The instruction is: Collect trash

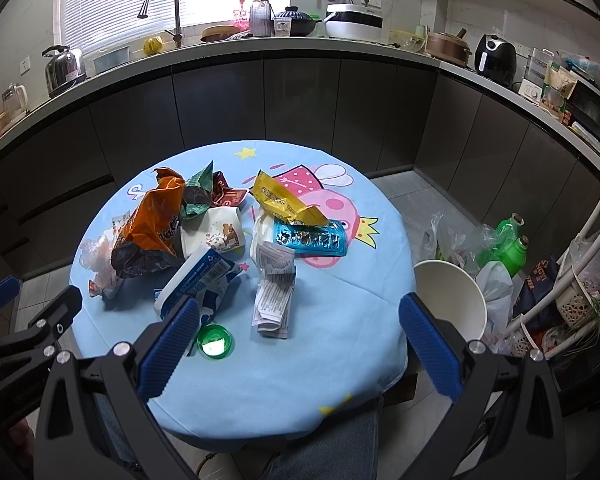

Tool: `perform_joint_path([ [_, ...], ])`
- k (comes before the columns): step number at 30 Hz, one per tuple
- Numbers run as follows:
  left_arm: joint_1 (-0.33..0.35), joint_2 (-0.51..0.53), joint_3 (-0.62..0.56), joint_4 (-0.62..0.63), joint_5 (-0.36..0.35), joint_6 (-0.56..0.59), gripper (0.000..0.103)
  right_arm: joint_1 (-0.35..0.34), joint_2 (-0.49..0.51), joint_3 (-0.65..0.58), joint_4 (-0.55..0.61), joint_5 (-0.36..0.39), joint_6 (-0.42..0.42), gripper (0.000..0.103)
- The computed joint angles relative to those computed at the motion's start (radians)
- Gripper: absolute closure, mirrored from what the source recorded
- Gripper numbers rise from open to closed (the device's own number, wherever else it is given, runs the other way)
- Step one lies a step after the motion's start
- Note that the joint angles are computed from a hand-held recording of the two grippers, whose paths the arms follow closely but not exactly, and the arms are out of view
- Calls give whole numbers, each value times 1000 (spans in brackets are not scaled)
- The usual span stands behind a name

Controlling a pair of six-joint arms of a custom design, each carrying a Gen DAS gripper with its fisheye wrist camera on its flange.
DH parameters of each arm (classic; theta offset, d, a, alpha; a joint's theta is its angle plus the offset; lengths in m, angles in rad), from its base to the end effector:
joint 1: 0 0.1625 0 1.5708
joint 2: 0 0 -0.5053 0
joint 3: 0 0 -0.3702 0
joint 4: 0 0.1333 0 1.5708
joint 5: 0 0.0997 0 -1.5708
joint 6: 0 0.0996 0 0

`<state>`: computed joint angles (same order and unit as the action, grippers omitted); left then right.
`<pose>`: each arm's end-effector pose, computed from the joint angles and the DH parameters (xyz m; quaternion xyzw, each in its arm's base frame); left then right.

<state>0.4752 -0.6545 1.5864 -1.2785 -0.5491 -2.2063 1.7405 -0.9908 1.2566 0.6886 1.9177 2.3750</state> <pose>-0.4395 -0.4716 0.0615 -0.1377 0.7548 -0.4390 0.4676 0.2005 -0.5814 0.3539 0.3768 -0.8612 0.2372 0.2450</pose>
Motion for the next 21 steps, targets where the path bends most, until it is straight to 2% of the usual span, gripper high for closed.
perform_joint_path([
  [9, 11, -16, 37, -67, 13, 33, 9, -3, 15, -13, -1, 7, -9, 3],
  [11, 12, -25, 54, -90, 27, 36, 9, -17, 10, -13, -11, -41, -24, 3],
  [12, 13, -33, 69, -116, 34, 45, 9, -32, 10, -19, -4, -90, -39, 3],
  [14, 17, -57, 123, -242, 49, 115, 9, -56, 12, -18, -19, -152, -60, 3],
  [16, 21, -73, 169, -375, 65, 210, 9, -64, 54, -62, 37, -120, -75, 3],
  [18, 23, -81, 198, -452, 85, 273, 10, -76, 94, -98, 88, -113, -75, 3],
  [19, 27, -83, 211, -494, 92, 313, 11, -77, 116, -110, 94, -84, -68, 4],
  [21, 41, -87, 240, -620, 90, 423, 21, -84, 159, -137, 124, -69, -66, 5],
])
